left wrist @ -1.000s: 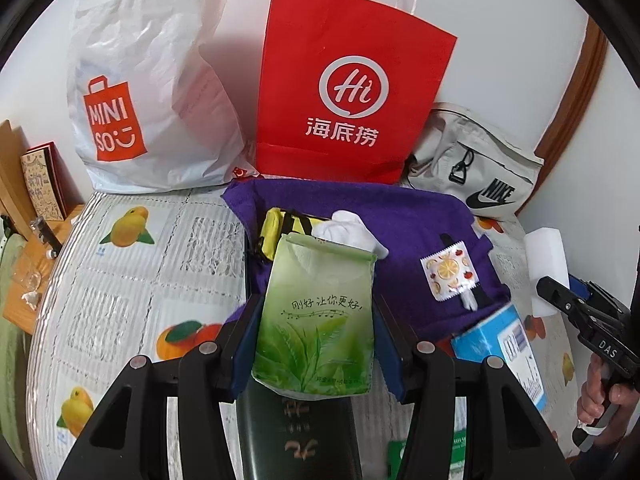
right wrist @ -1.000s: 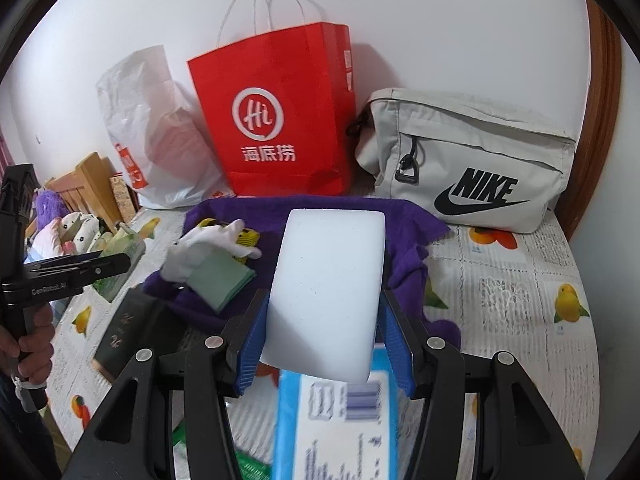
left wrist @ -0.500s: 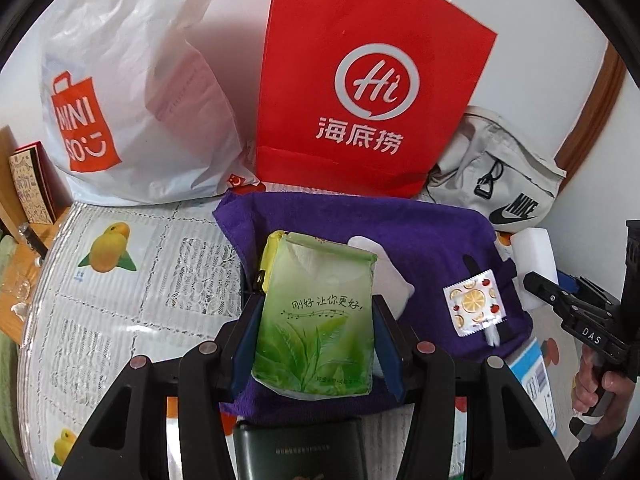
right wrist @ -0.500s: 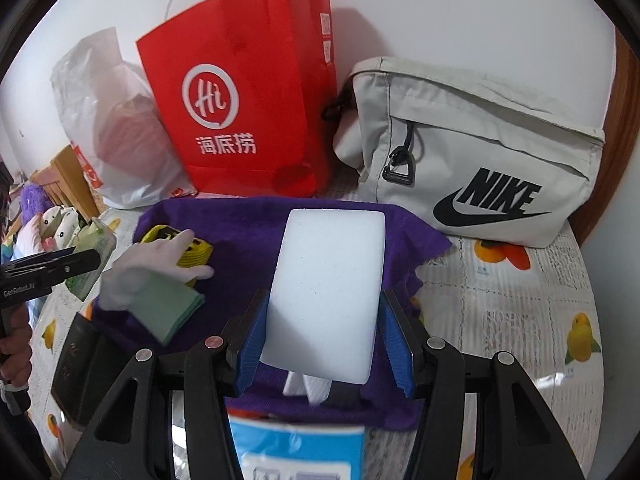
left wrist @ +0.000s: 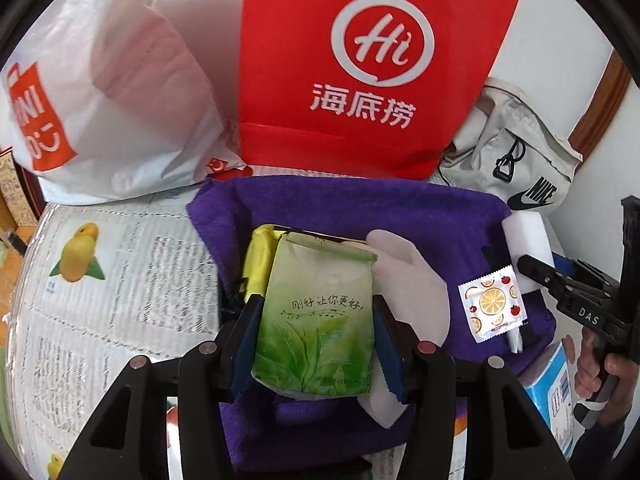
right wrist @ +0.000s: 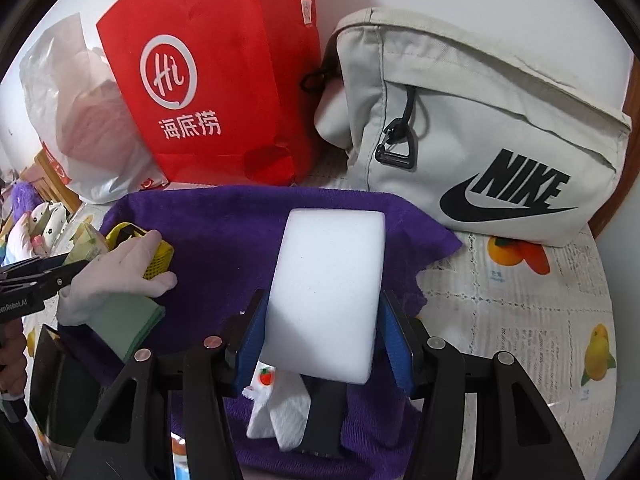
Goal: Organize soft objects
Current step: 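Carry the tea bag with the left gripper while the right gripper carries the sponge to the towel, then open the left gripper on the towel while the right gripper releases the sponge there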
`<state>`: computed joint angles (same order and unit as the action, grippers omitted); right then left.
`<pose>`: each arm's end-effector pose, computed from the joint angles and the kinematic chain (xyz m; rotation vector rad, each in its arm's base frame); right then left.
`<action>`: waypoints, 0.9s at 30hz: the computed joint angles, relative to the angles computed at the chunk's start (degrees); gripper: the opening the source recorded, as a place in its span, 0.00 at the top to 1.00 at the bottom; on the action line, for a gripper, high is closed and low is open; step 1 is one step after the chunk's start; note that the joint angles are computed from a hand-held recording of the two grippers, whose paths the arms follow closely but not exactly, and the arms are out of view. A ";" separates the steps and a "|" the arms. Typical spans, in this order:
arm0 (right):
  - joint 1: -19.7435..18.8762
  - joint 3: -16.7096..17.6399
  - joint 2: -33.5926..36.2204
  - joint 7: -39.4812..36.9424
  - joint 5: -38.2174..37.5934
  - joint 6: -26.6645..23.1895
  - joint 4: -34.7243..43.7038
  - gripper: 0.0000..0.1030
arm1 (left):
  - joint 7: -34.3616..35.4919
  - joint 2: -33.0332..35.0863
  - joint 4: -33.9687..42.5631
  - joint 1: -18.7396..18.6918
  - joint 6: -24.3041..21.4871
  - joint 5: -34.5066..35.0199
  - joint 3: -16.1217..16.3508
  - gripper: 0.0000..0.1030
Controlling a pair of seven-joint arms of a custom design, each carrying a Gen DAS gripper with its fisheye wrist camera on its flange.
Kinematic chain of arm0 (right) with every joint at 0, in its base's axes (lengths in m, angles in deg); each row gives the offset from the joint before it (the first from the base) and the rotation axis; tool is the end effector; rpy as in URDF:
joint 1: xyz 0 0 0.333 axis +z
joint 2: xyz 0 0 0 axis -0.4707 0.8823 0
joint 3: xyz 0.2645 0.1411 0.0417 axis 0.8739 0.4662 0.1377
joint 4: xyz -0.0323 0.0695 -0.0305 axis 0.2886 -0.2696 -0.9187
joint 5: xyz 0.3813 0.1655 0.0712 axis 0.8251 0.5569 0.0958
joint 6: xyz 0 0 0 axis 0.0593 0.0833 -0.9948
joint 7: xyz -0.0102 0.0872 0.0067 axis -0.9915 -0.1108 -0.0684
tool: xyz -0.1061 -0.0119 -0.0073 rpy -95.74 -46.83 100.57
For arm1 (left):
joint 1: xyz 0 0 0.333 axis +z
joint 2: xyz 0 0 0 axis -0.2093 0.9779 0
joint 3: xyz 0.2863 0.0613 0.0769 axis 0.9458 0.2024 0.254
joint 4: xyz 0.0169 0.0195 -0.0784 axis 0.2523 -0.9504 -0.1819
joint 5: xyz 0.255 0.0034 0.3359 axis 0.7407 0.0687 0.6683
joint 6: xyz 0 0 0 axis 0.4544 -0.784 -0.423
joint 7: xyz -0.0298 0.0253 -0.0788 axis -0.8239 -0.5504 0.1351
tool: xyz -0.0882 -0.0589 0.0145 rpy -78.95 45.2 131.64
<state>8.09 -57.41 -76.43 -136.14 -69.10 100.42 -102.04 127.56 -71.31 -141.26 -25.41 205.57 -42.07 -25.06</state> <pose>0.4538 0.4486 0.4586 -1.4694 2.1290 -0.6632 0.5714 -0.2861 0.4682 -1.4284 2.4880 -0.9038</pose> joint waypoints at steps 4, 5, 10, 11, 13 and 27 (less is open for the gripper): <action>-0.71 -0.41 0.48 -0.47 2.15 1.77 -0.14 0.48 | -0.22 1.45 1.23 -0.17 -0.36 0.74 -0.21 0.50; -0.90 -0.51 0.54 -0.91 2.78 2.58 -0.25 0.48 | -0.36 1.68 1.43 -0.17 -0.37 0.95 -0.24 0.50; -1.73 -0.93 0.81 -2.95 5.58 6.50 -0.90 0.48 | -0.27 2.77 2.39 0.01 -0.73 1.28 -0.49 0.50; -1.86 -1.01 0.89 -3.40 6.21 7.06 -0.98 0.48 | -0.26 2.90 2.51 0.01 -0.66 1.48 -0.54 0.50; -1.86 -1.17 0.94 -3.26 6.52 7.51 -1.06 0.48 | 0.17 3.02 2.72 0.16 -0.87 1.10 -0.68 0.50; -0.49 -0.27 -0.14 -2.63 6.04 2.35 0.26 0.27 | 2.59 -0.63 0.99 0.78 -2.42 -2.29 -0.27 0.31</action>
<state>7.60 -57.67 -76.57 -138.76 -63.07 102.77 -101.77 130.14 -71.94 -140.27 -24.63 203.16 -44.36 -25.33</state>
